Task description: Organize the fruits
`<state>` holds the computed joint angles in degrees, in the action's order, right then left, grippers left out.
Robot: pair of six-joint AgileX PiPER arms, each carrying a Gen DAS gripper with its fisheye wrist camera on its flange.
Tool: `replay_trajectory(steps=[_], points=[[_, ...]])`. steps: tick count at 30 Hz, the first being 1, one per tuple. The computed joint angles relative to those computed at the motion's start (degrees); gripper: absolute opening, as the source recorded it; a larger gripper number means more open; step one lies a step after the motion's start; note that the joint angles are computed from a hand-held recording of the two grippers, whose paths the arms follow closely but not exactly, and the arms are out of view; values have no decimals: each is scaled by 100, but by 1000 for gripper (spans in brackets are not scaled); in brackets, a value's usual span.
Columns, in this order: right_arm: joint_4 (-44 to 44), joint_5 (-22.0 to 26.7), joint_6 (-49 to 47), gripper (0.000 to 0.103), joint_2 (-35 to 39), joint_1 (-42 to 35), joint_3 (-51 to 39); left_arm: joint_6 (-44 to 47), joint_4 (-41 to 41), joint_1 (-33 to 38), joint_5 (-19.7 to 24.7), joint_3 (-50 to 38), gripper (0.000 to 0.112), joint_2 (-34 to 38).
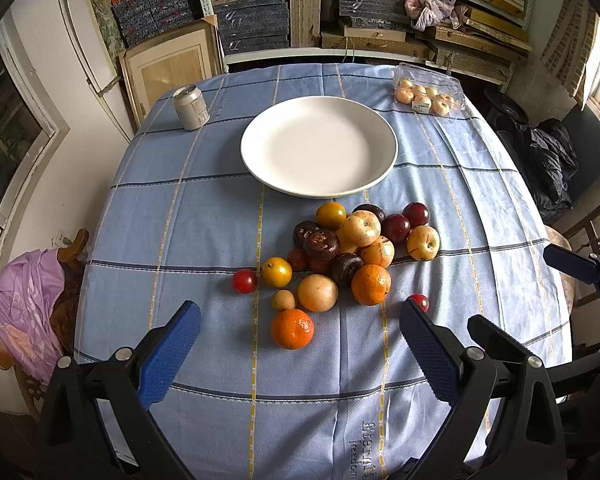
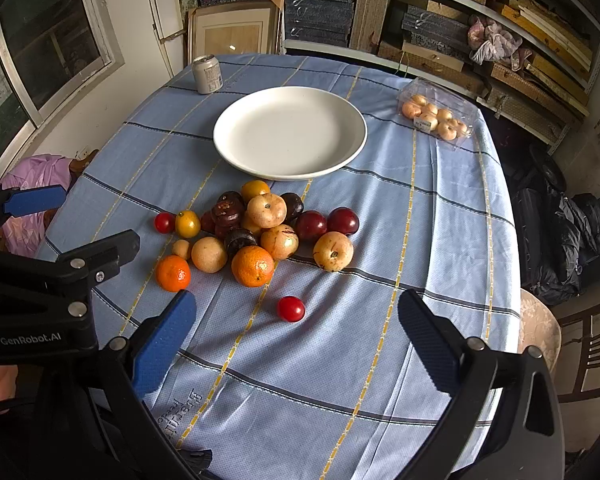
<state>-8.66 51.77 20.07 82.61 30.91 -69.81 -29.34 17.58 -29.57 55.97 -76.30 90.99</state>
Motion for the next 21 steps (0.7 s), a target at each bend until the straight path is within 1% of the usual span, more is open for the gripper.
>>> replay_trajectory(steps=[14,19,20,21], points=[[60,-21,-43,99,2,-34,19,-15,-12,34,-55,120,100,-5],[190,-168,-86,99,25,-100,184,84,-195,205,-9,89,100,66],[208,-190,-96,99,28,-122,208,83,-199,233,-23,101,100,60],[193,-221,-91,99,35,-141,230,43,-124,271,-125,211,100,18]])
